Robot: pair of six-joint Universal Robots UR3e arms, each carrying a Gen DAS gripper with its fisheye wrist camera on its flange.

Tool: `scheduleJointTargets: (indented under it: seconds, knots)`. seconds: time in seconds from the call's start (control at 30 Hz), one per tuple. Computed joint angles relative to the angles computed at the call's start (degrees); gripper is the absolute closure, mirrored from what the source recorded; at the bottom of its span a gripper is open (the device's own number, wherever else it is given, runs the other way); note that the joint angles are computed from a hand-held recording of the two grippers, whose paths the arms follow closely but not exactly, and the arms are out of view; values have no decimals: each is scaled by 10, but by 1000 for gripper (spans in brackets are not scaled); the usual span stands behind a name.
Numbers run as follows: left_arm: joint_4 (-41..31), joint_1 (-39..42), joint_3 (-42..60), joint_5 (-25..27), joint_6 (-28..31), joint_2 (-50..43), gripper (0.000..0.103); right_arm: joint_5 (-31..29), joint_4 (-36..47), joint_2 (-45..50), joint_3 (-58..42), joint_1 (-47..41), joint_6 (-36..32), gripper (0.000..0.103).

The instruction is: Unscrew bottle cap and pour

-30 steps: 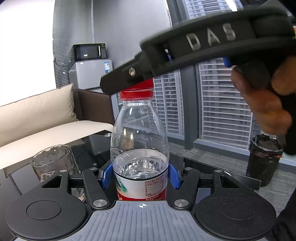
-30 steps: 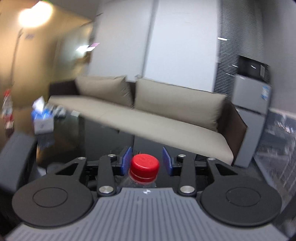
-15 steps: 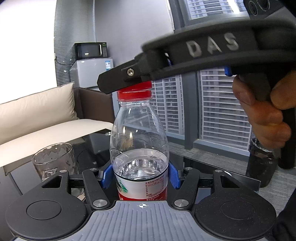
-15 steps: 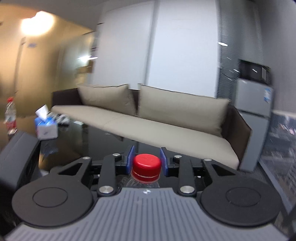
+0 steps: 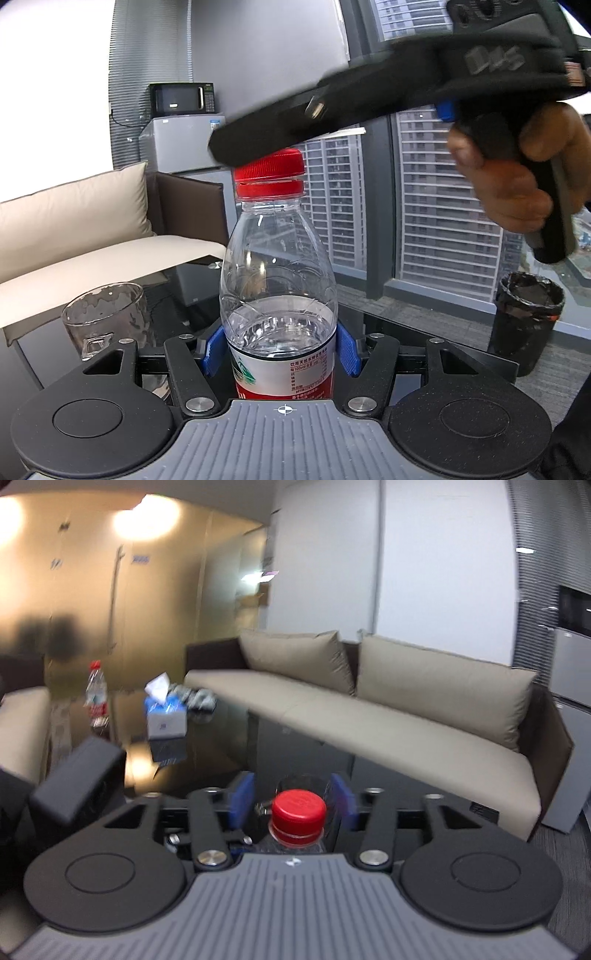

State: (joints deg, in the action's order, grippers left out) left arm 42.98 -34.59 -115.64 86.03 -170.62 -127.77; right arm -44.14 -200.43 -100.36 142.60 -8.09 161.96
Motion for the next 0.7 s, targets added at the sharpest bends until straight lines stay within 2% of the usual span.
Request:
scheduleJointTargets:
  seconds: [0.1,0.23,0.4,0.7]
  knots:
    - [-1,-2,2,3,2,-1,47,-103,-67,15,13,57,56,45]
    - [-1,0,0,1,2,1,47,-229,-106,66,-8,133,74,45]
    - [-6,-1,5,1,2,1,47,-239,-128,82,-1,138,84,46]
    - [-11,-15,16,15,1,-5,47,-225,-118,61,15,124,85,46]
